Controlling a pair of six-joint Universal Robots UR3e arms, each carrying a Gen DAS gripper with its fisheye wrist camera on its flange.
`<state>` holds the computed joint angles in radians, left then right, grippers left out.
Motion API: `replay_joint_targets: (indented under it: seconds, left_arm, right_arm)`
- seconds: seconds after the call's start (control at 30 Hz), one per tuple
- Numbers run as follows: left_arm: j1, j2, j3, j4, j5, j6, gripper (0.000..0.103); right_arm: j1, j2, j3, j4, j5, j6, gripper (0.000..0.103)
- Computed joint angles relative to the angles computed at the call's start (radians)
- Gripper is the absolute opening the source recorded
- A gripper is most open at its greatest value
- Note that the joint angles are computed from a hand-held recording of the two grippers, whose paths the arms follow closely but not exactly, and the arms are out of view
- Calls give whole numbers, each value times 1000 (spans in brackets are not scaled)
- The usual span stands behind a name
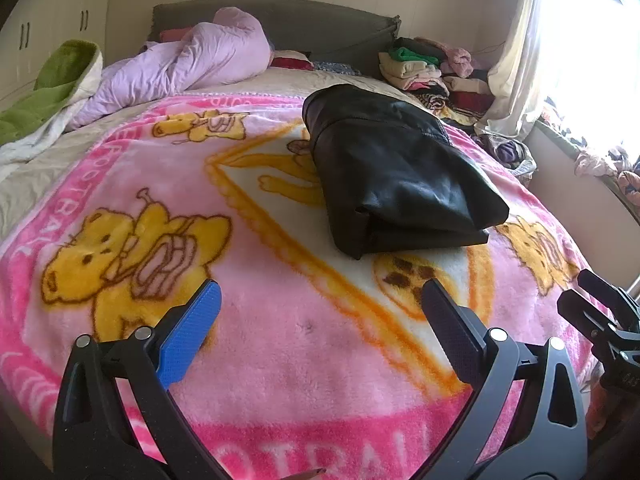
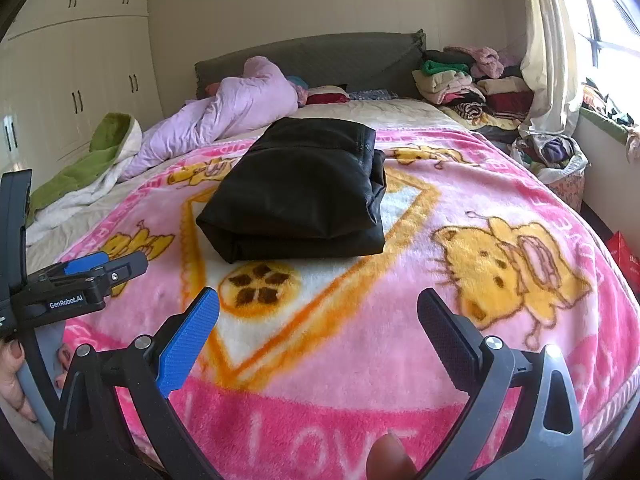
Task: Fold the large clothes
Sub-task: 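Withdraw both open grippers from the folded jacket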
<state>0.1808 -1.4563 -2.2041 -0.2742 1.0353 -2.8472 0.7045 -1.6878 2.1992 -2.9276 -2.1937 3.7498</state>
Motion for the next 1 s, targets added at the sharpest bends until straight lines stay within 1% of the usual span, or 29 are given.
replay_joint_targets:
  seconds: [0.13, 0.27, 1.0]
  left_arm:
    - [-2, 2, 1, -3, 3, 1, 94]
    - [0, 2, 0, -1, 0, 0, 94]
    - [-1, 3, 2, -1, 3, 0, 94]
  right_arm:
    - [3, -3, -5, 17, -7, 6, 99]
    - [-10, -15, 1, 20, 16, 15, 99]
    - [-1, -5, -3, 27, -3, 22, 99]
